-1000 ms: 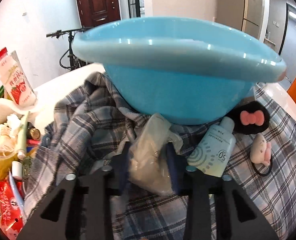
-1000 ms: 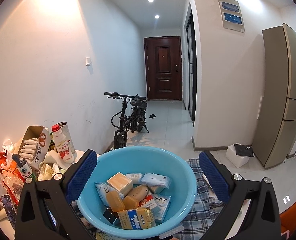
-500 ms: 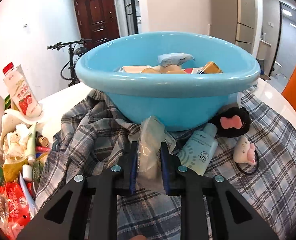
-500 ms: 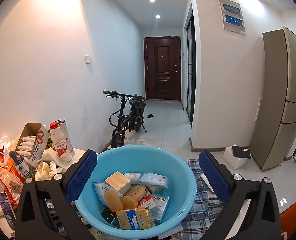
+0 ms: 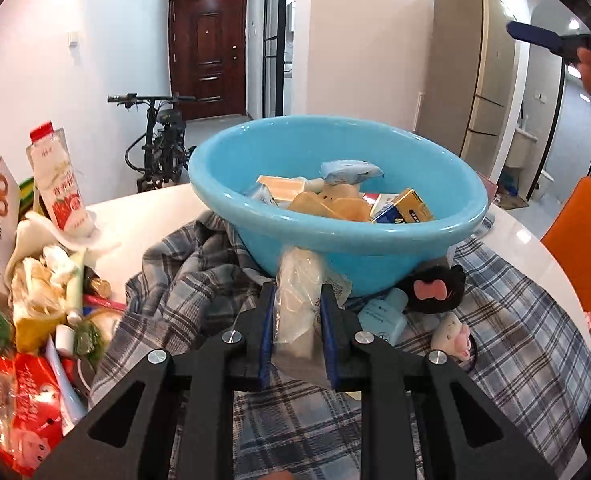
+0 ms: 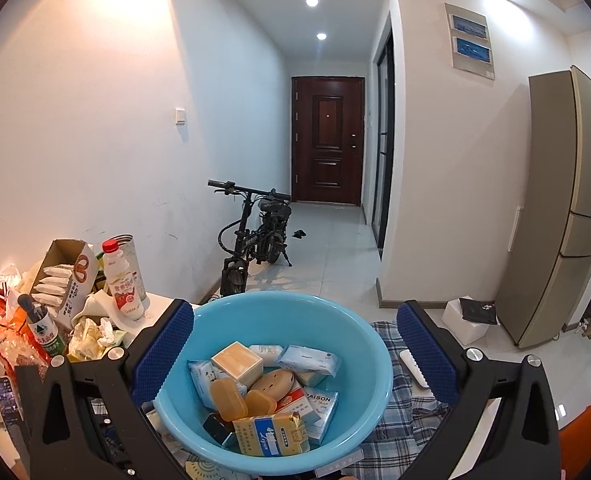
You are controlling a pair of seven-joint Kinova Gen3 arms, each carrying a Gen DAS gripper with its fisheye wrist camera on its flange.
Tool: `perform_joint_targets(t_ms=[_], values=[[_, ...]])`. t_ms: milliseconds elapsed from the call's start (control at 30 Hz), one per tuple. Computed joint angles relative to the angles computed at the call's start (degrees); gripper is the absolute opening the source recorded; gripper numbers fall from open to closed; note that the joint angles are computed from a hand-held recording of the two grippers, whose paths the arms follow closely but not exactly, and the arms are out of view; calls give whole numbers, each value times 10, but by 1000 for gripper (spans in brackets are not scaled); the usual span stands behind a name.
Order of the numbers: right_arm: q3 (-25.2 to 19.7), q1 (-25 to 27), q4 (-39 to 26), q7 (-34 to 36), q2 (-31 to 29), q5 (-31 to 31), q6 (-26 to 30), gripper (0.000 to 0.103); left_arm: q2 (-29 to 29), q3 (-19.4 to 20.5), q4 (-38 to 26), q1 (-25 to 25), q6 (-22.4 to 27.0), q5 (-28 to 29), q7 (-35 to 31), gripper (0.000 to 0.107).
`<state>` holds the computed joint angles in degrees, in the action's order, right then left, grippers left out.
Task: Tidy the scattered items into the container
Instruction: 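Grasp the pink-white bunny hair tie with the right tool while the left tool holds the packet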
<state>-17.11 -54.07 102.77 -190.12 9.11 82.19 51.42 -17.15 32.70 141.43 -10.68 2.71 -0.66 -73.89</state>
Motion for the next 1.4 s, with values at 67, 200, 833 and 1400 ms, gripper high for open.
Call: perform_joint_targets(t_ms=[67, 200, 833, 1400], values=[[-3, -4, 6, -3, -3, -2, 7, 103, -4, 24, 9, -23, -15, 0, 4, 19], [-14, -10, 35, 24, -13, -38, 14, 103, -1, 4, 22, 1, -41, 20, -6, 19], [32, -15, 137, 81, 90, -138, -163, 100, -14, 36, 29, -30, -47, 77, -34, 19], [114, -38, 121, 178, 124, -219, -274, 47, -15, 23, 28, -20, -43, 75, -32, 20]])
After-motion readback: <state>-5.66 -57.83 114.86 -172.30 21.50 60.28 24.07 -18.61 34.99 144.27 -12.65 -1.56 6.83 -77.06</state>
